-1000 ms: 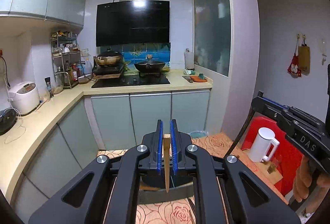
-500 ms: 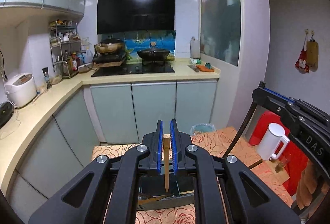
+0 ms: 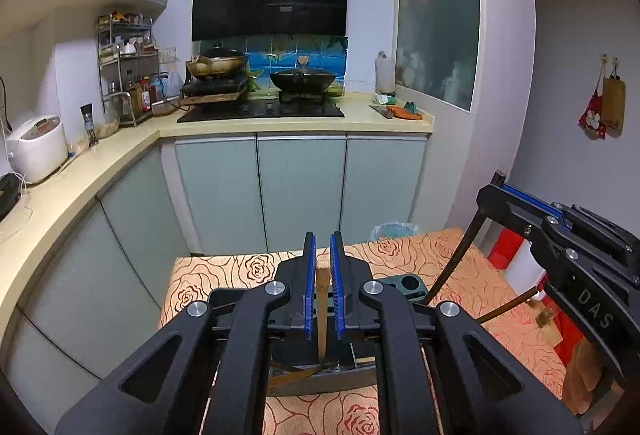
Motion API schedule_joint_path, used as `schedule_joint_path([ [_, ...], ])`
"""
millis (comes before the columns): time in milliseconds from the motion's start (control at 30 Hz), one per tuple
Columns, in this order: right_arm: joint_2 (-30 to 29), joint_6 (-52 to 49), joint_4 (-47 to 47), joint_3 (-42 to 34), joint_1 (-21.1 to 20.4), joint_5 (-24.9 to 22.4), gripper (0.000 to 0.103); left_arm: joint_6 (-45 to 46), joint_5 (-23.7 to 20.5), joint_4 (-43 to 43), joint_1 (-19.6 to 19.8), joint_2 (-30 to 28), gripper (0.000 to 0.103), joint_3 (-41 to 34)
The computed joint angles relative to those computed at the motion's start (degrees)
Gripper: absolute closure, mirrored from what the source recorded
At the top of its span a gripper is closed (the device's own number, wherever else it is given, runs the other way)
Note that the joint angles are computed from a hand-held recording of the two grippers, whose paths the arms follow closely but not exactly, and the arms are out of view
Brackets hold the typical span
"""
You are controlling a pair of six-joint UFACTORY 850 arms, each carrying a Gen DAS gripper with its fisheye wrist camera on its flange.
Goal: Organize utensils
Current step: 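Lower both chopsticks into the holder and open both tools, then move both tools back down to the remaining chopsticks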
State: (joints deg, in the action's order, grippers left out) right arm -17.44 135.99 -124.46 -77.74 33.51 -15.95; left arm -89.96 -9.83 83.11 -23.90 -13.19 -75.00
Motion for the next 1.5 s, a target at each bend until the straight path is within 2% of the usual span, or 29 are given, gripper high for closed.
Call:
schedule_joint_path([
  [67, 0.0, -0.6, 0.5, 0.1, 0.1, 0.1, 0.094, -0.8, 0.1, 0.8, 0.0, 0.3, 0.093, 0.3],
  [133, 0.3, -0.6, 0.2, 0.4, 0.3, 0.0, 0.092, -2.6, 0.3, 2.7, 0.1, 0.9, 0.081, 0.7],
  [167, 0.5, -1.0, 0.5, 0.6, 0.4, -0.1, 0.090, -4.7, 0.2, 4.6, 0.1, 1.1, 0.070, 0.9],
  [200, 0.7, -1.1, 0.7, 0.7, 0.5, -0.1, 0.085, -7.4, -0.2, 7.2, 0.0, 1.4, 0.063, 1.3],
  [233, 0.9, -0.9, 0.7, 0.9, 0.5, -0.1, 0.079, -9.9, -0.4, 9.6, 0.0, 1.8, 0.061, 1.7],
  [367, 1.9, 0.7, -0.7, 2.0, 0.6, -0.4, 0.072, -15.8, -1.3, 15.0, -0.2, 3.6, 0.046, 3.3],
  [500, 3.6, 3.1, -2.6, 3.8, 1.0, -1.3, 0.061, -20.5, -1.8, 19.5, -0.2, 5.8, 0.035, 5.5],
  [633, 5.0, 3.6, -3.2, 5.2, 1.2, -1.9, 0.061, -23.1, -2.9, 22.8, -0.7, 7.8, 0.031, 7.8],
  [1033, 11.4, 4.0, -3.3, 13.3, 2.9, -4.0, 0.060, -30.0, -4.2, 28.0, -2.0, 13.8, 0.029, 18.1],
  [1500, 17.6, 1.8, 2.6, 25.9, 7.1, -11.0, 0.059, -39.0, -6.1, 33.0, -3.3, 20.2, 0.029, 31.0],
])
